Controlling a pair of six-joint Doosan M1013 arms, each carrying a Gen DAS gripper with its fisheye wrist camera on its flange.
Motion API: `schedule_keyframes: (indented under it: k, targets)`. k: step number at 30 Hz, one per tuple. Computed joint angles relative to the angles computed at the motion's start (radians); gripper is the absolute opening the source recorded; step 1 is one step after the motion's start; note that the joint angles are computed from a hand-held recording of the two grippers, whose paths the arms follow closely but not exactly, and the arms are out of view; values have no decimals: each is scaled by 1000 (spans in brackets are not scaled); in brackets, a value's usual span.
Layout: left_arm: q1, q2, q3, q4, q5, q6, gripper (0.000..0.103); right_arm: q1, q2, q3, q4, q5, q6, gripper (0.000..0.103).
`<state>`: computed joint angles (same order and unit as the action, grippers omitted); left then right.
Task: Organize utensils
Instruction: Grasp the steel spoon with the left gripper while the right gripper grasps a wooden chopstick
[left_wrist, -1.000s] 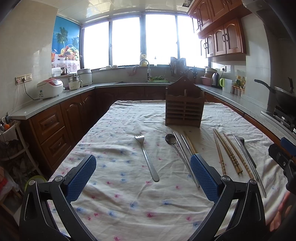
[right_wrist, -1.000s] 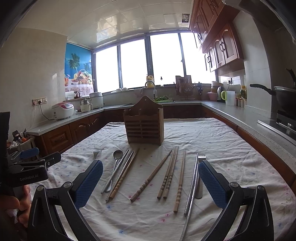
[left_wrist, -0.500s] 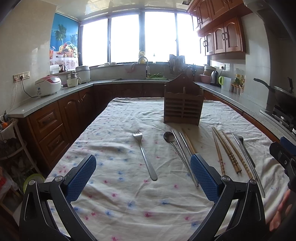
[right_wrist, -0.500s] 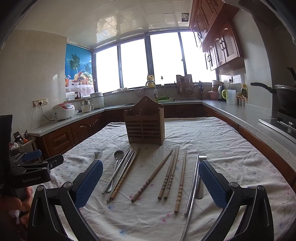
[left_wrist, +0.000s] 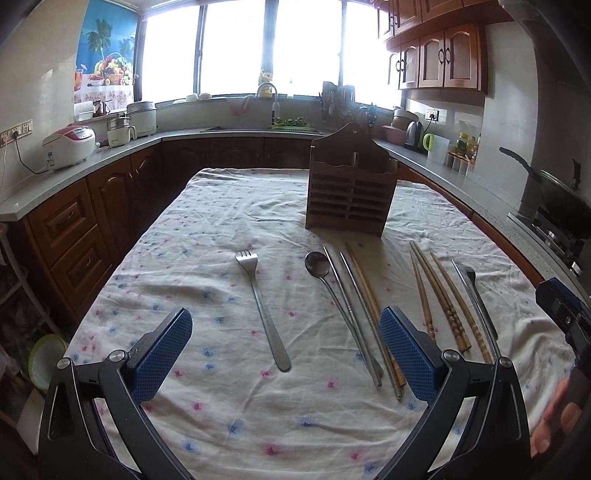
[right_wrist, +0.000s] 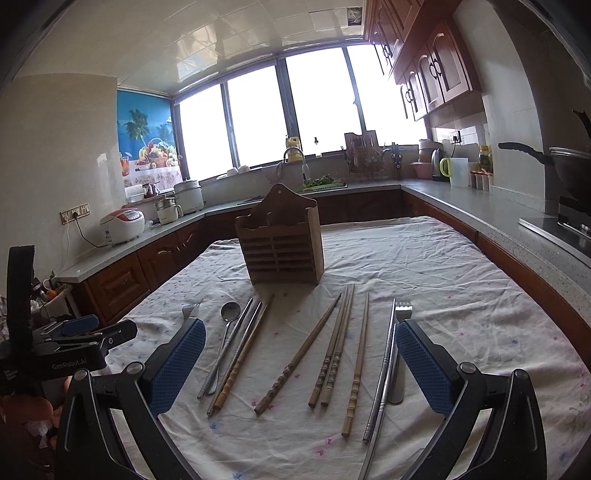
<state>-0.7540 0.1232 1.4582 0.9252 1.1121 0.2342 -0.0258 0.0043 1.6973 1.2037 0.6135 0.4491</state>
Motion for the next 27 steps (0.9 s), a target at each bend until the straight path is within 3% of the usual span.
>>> schedule_keyframes:
  k: [6,11,19,27]
  targets:
    - [52,30,-56,-90,-35,84,103,2,38,-59,-78,44,102,103]
    - [89,58,-103,-162,-58,173,97,8,77,-116,-143,84,189,99]
    - [159,106,-168,-336,-67,316,82,23,158,-231,-270,188,366,70]
    - [211,163,-234,-457,-46,435,72,54,243,-335,-402,276,517,54]
